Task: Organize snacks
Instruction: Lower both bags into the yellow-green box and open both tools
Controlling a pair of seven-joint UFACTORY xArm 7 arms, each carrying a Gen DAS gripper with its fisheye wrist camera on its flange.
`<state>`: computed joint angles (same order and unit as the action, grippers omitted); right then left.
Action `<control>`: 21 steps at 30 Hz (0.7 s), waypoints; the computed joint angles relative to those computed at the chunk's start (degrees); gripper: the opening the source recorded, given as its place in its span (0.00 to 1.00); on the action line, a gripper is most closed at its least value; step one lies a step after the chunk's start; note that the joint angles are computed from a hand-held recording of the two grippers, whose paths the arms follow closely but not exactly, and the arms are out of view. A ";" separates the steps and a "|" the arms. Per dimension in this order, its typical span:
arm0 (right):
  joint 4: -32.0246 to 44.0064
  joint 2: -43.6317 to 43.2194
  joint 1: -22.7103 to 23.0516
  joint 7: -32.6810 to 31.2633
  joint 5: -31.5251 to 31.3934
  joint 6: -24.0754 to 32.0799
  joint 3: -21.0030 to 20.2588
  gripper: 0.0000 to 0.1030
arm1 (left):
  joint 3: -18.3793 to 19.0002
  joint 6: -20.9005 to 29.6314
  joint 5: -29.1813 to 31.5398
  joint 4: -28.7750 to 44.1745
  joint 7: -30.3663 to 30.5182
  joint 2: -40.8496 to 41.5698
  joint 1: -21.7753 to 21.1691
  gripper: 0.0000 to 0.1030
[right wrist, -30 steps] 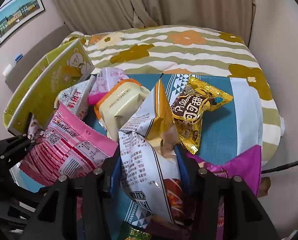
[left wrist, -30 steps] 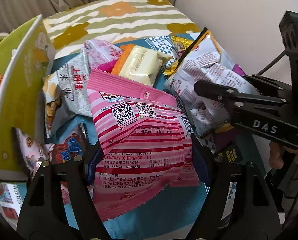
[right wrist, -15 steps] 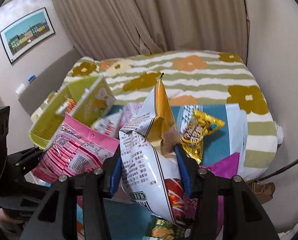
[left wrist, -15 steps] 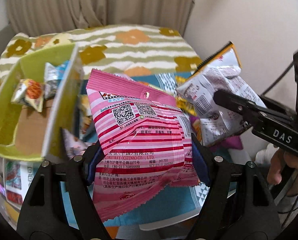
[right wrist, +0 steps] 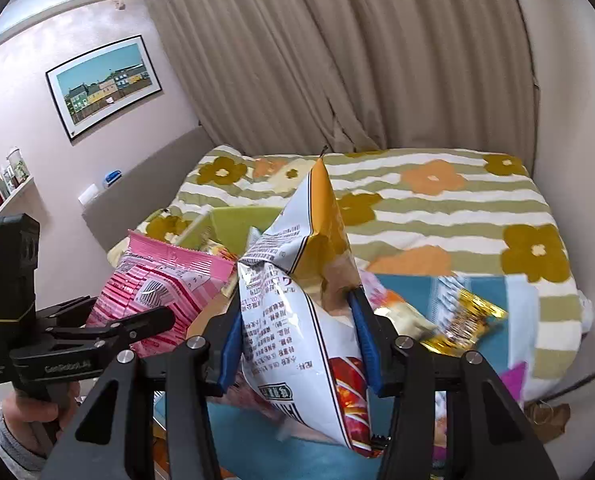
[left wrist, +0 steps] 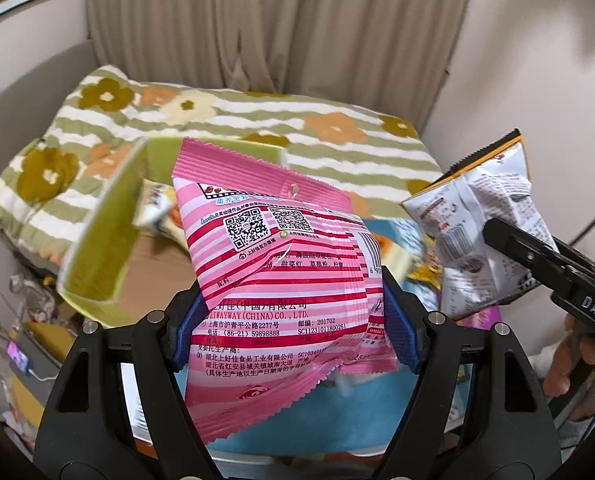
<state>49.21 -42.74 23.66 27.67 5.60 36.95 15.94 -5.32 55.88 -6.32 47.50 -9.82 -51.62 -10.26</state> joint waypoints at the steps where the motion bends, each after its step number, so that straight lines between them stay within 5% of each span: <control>1: 1.01 1.26 -0.16 0.22 -0.10 -0.48 0.52 0.44 | 1.28 0.00 0.54 0.52 1.02 0.77 0.42 0.71; 9: 13.27 18.61 -2.54 6.98 -5.26 -4.66 6.37 0.44 | 9.79 -1.13 1.32 5.21 12.00 10.26 4.13 0.71; 17: 27.48 36.32 -2.15 21.82 -19.93 0.88 11.34 0.44 | 14.61 -0.94 -1.87 7.49 25.94 21.12 7.68 0.71; 19: 29.96 39.28 -0.84 25.17 -22.75 2.75 11.14 0.44 | 15.56 -0.37 -3.84 8.19 29.71 23.87 8.13 0.78; 21: 32.39 42.11 0.83 28.63 -25.21 5.33 10.63 0.44 | 15.67 -0.59 -5.20 8.32 33.00 25.56 8.82 0.99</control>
